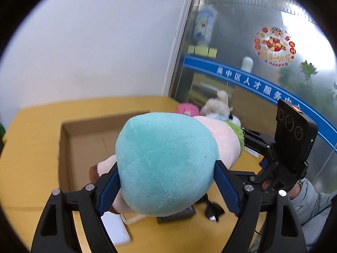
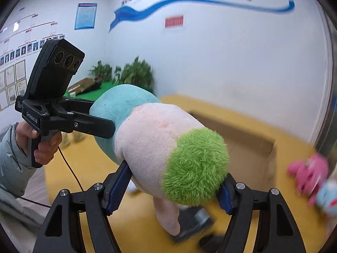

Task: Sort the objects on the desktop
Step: 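Lift the blue-green plush with the right tool and carry it over the box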

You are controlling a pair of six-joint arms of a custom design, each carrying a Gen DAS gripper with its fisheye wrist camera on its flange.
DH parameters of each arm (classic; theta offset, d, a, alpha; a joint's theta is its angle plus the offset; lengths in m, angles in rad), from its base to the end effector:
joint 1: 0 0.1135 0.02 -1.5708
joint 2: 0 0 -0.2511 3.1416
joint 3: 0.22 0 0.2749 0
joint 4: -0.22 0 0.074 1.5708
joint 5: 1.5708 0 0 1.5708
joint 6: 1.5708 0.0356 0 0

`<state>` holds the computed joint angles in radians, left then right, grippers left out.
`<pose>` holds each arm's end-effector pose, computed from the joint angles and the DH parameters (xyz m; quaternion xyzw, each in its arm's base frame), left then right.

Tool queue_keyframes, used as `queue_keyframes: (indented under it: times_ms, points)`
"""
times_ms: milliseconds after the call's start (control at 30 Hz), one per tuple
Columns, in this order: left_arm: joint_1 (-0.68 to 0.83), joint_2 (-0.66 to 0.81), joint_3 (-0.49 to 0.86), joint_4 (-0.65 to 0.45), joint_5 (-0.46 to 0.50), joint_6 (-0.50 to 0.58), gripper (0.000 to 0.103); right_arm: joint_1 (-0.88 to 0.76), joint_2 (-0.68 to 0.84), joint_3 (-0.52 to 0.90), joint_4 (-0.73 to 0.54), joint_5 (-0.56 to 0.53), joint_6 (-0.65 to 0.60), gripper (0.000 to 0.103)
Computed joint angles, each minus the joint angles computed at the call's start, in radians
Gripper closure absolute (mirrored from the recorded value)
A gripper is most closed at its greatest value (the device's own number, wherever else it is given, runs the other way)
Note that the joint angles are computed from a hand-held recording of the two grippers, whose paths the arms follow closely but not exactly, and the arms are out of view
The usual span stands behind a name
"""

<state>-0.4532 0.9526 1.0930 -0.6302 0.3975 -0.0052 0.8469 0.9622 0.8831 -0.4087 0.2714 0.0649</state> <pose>0.1971 -0.1113 0.3648 0.2858 0.7970 -0.2795 0.4528 0.1689 0.1767 0.3074 -0.2591 0.8116 0.1207 0.5096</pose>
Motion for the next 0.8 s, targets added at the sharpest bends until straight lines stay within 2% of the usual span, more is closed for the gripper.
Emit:
queue_keyframes:
  times_ms: [200, 400, 533, 667, 800]
  points:
    - [0.044, 0.193, 0.257, 0.040, 0.015, 0.031, 0.020, -0.166, 0.182, 0.288, -0.007, -0.120, -0.160, 0.032]
    - [0.072, 0.390, 0.523, 0.053, 0.011, 0.038, 0.020, -0.309, 0.424, 0.658, -0.078, -0.271, -0.258, 0.032]
    - [0.095, 0.539, 0.729, 0.007, 0.008, 0.048, 0.020, -0.380, 0.631, 0.978, -0.172, -0.359, -0.305, 0.032]
    - [0.133, 0.761, 1.001, -0.101, 0.032, 0.046, 0.020, -0.438, 0.861, 1.306, -0.294, -0.434, -0.317, 0.031]
    - [0.174, 0.905, 1.085, -0.130, 0.032, 0.050, 0.020, -0.493, 1.152, 1.670, -0.431, -0.516, -0.284, 0.031]
